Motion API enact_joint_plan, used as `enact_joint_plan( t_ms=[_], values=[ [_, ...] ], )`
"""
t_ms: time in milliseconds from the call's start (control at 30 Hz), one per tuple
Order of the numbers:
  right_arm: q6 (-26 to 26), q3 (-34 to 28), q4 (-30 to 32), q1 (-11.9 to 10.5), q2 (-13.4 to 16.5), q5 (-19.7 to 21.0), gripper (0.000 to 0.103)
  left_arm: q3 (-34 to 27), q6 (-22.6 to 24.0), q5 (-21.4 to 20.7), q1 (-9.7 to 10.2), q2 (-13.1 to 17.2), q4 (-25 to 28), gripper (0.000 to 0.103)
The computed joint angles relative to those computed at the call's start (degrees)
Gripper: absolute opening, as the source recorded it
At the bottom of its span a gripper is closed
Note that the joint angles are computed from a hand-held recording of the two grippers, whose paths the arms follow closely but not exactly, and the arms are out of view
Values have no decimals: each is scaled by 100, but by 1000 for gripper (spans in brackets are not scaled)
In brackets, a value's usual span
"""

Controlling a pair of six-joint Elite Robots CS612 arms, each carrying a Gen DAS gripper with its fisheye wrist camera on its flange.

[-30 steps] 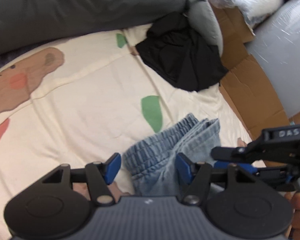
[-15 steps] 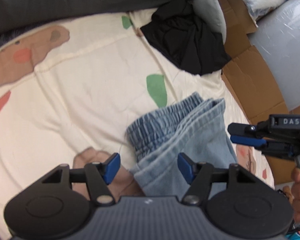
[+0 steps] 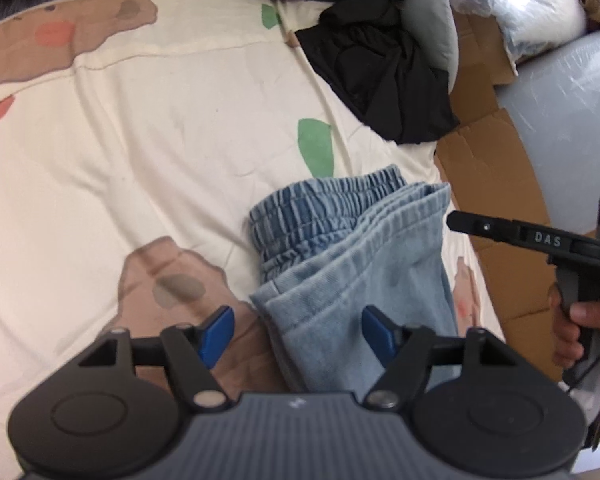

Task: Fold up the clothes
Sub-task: 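Press both grippers on the folded jeans stack to square its edges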

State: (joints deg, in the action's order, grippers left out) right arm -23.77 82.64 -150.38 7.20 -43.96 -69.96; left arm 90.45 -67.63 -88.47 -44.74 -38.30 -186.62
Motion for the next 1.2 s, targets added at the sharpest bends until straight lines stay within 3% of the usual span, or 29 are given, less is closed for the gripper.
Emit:
enact_joint_plan(
  t_ms=[367, 533, 600, 833, 967, 1200],
  values=[
    [-815, -690, 1084, 2, 458, 263, 41, 97, -857, -50, 15, 327, -1201, 72],
    [-1024, -772, 1173, 14, 508, 361, 41, 144, -783, 5, -2, 343, -1581, 55],
    [-1164, -759, 1137, 17, 498, 376, 41, 172, -779, 43, -7, 340, -1709, 54],
    [-1224, -767, 1165, -9, 496, 595, 35, 213, -715, 45, -7, 340, -1839, 43],
    [-1288, -625, 979, -57, 423, 774, 15, 186, -674, -1, -1, 359, -1904, 32],
    [-1124, -297, 551, -149, 175, 968, 13, 152, -572, 226, -51, 203, -1568, 25]
  ],
)
